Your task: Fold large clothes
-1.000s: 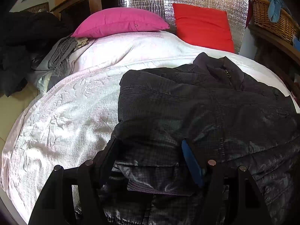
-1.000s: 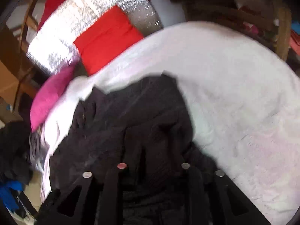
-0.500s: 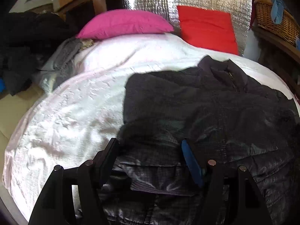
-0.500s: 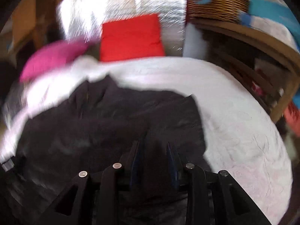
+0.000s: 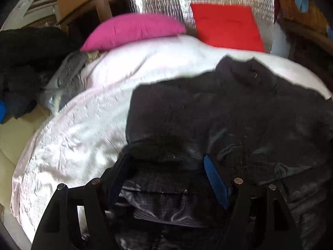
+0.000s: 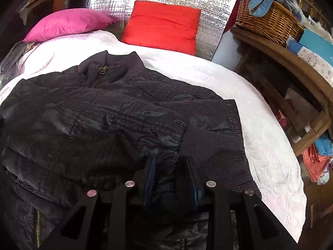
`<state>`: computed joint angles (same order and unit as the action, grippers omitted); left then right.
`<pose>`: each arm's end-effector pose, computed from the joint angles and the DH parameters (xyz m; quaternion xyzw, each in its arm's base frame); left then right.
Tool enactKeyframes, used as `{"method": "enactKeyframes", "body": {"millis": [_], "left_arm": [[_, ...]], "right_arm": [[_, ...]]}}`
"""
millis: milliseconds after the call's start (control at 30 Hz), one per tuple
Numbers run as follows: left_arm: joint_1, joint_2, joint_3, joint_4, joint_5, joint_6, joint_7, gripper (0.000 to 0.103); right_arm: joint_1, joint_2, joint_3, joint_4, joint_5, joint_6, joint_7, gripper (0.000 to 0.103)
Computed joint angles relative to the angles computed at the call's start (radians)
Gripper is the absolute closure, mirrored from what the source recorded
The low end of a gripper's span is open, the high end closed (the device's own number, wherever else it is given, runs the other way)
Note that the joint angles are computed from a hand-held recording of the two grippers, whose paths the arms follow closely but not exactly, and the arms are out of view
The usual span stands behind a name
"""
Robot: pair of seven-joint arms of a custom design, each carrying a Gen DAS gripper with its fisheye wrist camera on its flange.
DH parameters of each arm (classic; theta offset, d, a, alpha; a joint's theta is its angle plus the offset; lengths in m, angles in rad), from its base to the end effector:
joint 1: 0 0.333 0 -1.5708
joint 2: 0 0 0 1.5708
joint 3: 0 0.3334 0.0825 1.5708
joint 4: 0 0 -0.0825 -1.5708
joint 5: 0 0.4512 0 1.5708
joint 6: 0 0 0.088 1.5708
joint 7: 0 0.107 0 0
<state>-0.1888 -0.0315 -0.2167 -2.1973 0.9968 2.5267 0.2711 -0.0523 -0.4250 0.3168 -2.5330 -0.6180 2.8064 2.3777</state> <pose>0.5565 -0.2487 0.4109 -0.7028 0.6027 -0.1789 0.3329 0.4771 0.1619 0.4636 -0.6503 0.6519 -0.3173 0.2269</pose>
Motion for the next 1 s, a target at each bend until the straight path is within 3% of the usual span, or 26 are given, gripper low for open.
{"method": "enactKeyframes", "body": {"millis": [167,367,467,567,800,1000], "left_arm": [[0.010,-0.015,0.005,-0.006,0.030,0.029,-0.071,0.028],[0.029,-0.072,-0.014,-0.032,0.227,0.024,-0.266,0.028],[0.028,-0.048,-0.012,-0.021,0.163,0.027,-0.188,0.028],[0.020,0.003,0.001,-0.003,-0.016,0.026,-0.024,0.027],[0.001,-0.002,-0.003,-0.011,0.005,-0.018,0.004,0.027],[0.001,-0.029,-0.006,-0.036,0.005,-0.007,0.002,0.027]], "right_arm": [[-0.002,0.006,-0.001,0.003,-0.008,0.005,-0.011,0.070],[-0.003,-0.004,-0.002,-0.009,-0.014,0.021,-0.017,0.070],[-0.008,-0.015,0.003,-0.017,-0.013,0.021,-0.024,0.070],[-0.015,-0.021,0.013,-0.021,-0.017,0.021,-0.028,0.070],[-0.021,-0.054,0.027,-0.048,-0.020,0.026,-0.048,0.070],[-0.039,-0.066,0.048,-0.059,-0.032,0.034,-0.070,0.070]]}}
